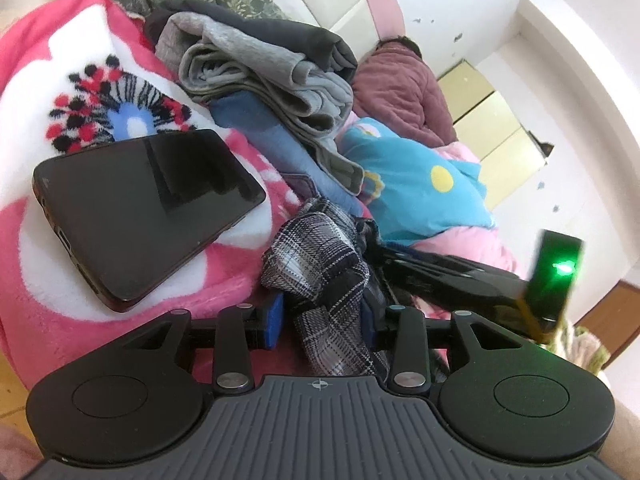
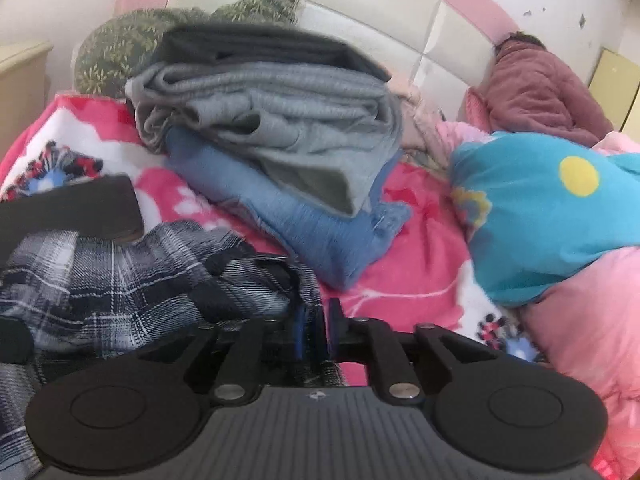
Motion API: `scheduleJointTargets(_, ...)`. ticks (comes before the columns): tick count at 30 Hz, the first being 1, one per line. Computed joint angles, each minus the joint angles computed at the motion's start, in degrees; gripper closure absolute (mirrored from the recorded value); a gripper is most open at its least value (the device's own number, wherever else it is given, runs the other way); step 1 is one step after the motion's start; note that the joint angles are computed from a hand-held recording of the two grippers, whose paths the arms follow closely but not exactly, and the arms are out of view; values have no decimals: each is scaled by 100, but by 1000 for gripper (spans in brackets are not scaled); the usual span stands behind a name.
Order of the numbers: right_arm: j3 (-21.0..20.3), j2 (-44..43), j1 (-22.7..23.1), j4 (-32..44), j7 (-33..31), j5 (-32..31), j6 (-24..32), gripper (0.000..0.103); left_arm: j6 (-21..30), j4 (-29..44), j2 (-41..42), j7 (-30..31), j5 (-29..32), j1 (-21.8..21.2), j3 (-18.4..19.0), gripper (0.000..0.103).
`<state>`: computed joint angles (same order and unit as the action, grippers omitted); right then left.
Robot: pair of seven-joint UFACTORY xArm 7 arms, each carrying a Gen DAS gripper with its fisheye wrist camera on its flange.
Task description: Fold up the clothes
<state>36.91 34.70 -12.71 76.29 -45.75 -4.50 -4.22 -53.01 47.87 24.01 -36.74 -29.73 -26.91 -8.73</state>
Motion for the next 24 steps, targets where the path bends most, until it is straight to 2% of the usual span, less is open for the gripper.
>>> scheduleJointTargets(1, 203, -72, -218, -81, -41, -9, 0, 70, -59, -19, 13, -121, 89, 46, -18, 65)
scheduleJointTargets(3, 851, -100, -843, -198, -219, -49, 114, 63, -178, -25, 49, -304, 193, 97, -37, 64)
scheduleJointTargets(6, 2001, 4, -1861, -189, -693, 124, 814, 62, -309, 9, 102, -472, 254, 131, -40, 64)
scheduleJointTargets(9, 2701, 293, -2303, 48, -1231, 360, 1568, 62, -317, 61, 128, -436, 162, 92, -25, 64)
scheduleJointTargets(12, 2534, 479, -1871, 572, -1496, 423, 2238, 62, -296, 95, 126, -263, -75, 4, -2, 64)
scheduleJointTargets(16, 1472, 717, -613, 1691, -1381, 181, 3350, 63, -149, 154, 94, 93, -576, -128, 31, 64)
scheduleJointTargets(19, 1059, 898, -152, 2199, -1366, 223, 4014, 63, -74, 179, 80, 254, -675, -154, 39, 64)
scheduleJointTargets(23, 752, 748, 47, 2026, -1498, 386, 3885, 66, 9, 209, 64, 510, -784, -198, 51, 64)
scheduleJointTargets(24, 714, 692, 58, 1957, -1548, 462, 3830, 75, 10, 199, 60, 524, -782, -194, 46, 64)
